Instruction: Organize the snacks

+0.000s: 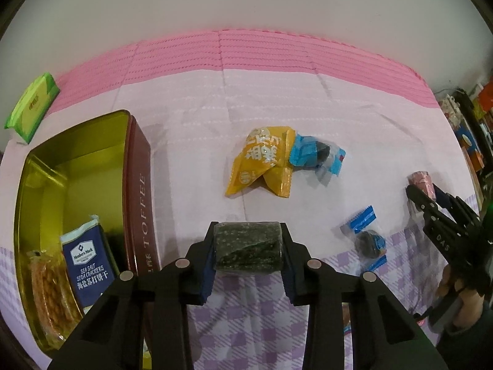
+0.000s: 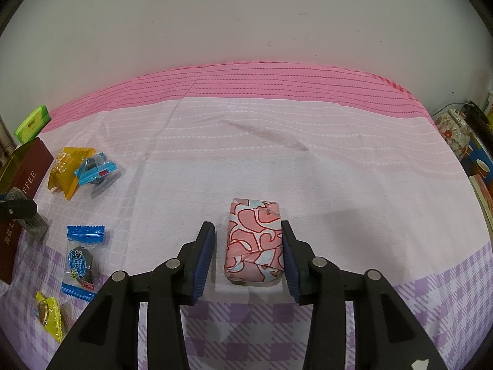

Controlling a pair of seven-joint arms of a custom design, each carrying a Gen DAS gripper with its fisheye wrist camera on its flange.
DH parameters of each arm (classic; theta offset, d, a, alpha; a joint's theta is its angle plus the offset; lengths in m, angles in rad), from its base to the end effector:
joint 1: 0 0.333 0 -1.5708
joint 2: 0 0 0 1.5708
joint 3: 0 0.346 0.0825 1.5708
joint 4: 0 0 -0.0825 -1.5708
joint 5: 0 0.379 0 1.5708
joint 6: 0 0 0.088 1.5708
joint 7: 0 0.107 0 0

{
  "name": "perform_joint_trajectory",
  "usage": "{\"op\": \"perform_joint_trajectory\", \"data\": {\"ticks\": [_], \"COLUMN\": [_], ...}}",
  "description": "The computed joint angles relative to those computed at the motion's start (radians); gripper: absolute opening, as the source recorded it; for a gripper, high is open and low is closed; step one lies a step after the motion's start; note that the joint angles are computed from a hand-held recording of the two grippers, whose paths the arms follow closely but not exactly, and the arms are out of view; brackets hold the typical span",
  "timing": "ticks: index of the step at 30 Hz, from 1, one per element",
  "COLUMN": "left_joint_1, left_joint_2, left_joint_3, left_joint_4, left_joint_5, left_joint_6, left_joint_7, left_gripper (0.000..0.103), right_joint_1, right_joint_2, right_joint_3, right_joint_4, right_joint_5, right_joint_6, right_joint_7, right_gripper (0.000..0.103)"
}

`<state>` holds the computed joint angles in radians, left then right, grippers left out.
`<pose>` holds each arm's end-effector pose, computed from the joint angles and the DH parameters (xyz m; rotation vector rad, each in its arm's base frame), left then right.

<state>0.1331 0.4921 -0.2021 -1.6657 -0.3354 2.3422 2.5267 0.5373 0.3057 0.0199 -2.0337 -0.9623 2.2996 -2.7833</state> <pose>0.7029 -0.0331 0.3757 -1.1666 2.7921 -0.6062 0.5209 0.3034 0.3300 -1.1634 2.4700 -0.8965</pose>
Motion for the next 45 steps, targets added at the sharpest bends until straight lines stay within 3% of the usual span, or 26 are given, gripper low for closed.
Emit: {"op": "perform_joint_trajectory", "data": {"ticks": [8, 16, 23, 29, 36, 45], "left_joint_1": [0.02, 0.034, 0.023, 0.018, 0.01, 0.013], "left_joint_2": [-0.019, 0.019, 0.154, 0.308, 0.41, 0.455], "left_joint_3": [-0.012, -0.001, 0.035, 0.061, 0.07, 0.071], "left_joint_4": [0.018, 0.135, 0.35, 0.576, 0.701, 0.757], "left_joint_5": [-0.043, -0.075, 0.015, 0.126, 0.222, 0.271], "left_joint_6": [-0.016, -0.025, -0.03, -0.079, -0.095, -0.123], "left_joint_7": [0.037, 0.017, -0.127, -0.251, -0.306, -0.333], "left_gripper": [0.036, 0.036, 0.036, 0.036, 0.036, 0.036], "right_joint_1": [0.001, 0.002, 0.002, 0.002, 0.004, 0.006], "right_joint_2": [0.003, 0.005, 0.002, 0.003, 0.007, 0.011], "right_joint_3": [-0.001, -0.001, -0.002, -0.002, -0.002, -0.003], "right_joint_4": [0.003, 0.006, 0.003, 0.003, 0.007, 0.012], "right_joint_5": [0.001, 0.002, 0.001, 0.001, 0.003, 0.006], "right_joint_6": [0.0, -0.001, 0.0, 0.0, -0.004, -0.009], "right_joint_7": [-0.001, -0.003, -0.003, -0.003, -0.002, 0.0], "right_gripper": [0.039, 0.039, 0.039, 0.04, 0.041, 0.043]}}
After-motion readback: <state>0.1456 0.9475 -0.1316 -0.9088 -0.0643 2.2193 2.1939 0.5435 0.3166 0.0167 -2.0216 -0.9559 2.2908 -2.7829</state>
